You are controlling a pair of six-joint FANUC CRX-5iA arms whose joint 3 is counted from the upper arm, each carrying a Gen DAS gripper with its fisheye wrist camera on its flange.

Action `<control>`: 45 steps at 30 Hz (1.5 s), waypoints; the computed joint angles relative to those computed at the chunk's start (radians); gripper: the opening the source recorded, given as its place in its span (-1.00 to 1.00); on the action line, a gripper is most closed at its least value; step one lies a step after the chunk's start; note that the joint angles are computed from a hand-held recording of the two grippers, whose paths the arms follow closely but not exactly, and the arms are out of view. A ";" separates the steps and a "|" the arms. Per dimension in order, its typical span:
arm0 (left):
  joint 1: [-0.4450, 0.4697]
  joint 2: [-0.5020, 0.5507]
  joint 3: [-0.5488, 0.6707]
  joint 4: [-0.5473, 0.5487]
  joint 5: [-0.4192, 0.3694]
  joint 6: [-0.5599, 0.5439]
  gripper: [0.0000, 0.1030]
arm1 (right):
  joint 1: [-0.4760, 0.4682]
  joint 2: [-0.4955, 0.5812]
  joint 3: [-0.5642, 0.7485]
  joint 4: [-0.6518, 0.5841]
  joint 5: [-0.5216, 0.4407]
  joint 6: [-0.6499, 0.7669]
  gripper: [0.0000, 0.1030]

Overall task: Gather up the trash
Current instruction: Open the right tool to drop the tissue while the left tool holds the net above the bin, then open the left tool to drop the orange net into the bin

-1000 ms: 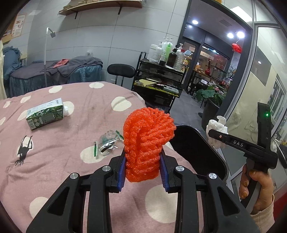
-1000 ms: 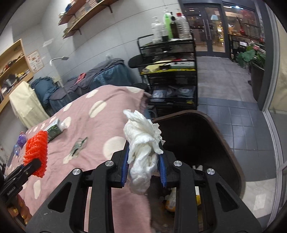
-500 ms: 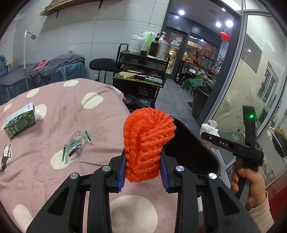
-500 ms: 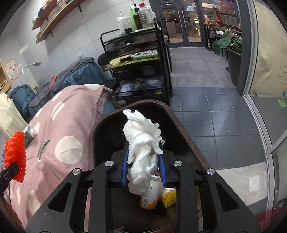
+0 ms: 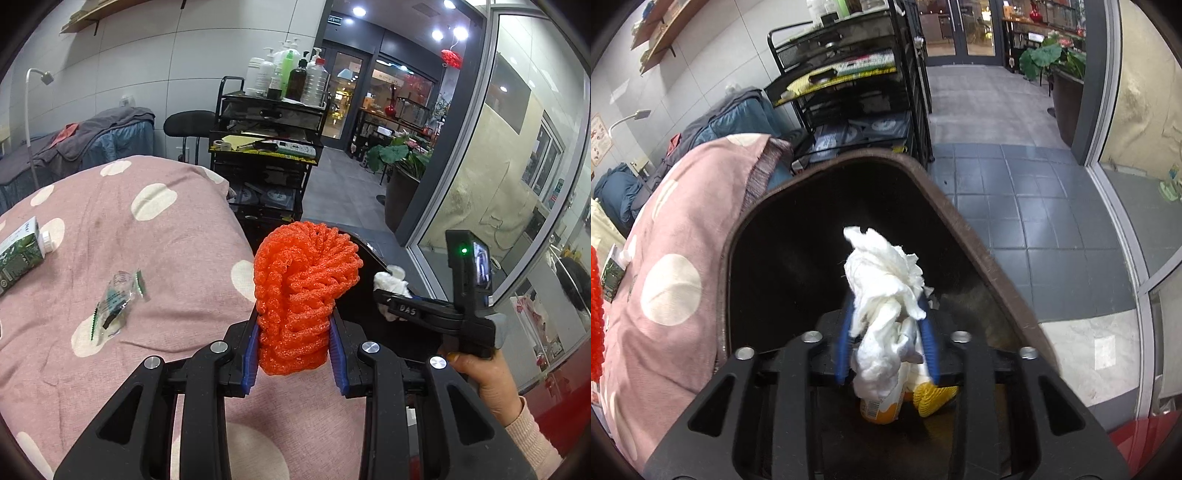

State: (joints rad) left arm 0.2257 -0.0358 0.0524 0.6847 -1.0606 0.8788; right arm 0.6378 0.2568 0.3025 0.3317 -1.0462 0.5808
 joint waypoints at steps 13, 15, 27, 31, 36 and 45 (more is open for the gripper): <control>-0.037 0.032 0.036 -0.026 -0.016 0.013 -0.39 | 0.043 -0.070 -0.097 0.076 0.063 -0.091 0.51; -0.045 0.037 0.042 -0.030 -0.017 0.010 -0.39 | 0.050 -0.084 -0.111 0.093 0.066 -0.107 0.51; -0.108 0.109 0.128 -0.080 -0.057 0.029 -0.39 | 0.071 -0.163 -0.183 0.158 0.065 -0.189 0.52; -0.131 0.130 0.153 -0.107 -0.066 0.040 -0.39 | 0.071 -0.187 -0.209 0.168 0.070 -0.213 0.52; -0.157 0.154 0.184 -0.147 -0.076 0.058 -0.39 | 0.073 -0.201 -0.227 0.173 0.070 -0.228 0.52; -0.210 0.220 0.278 -0.231 -0.110 0.108 -0.37 | 0.083 -0.216 -0.252 0.185 0.063 -0.250 0.52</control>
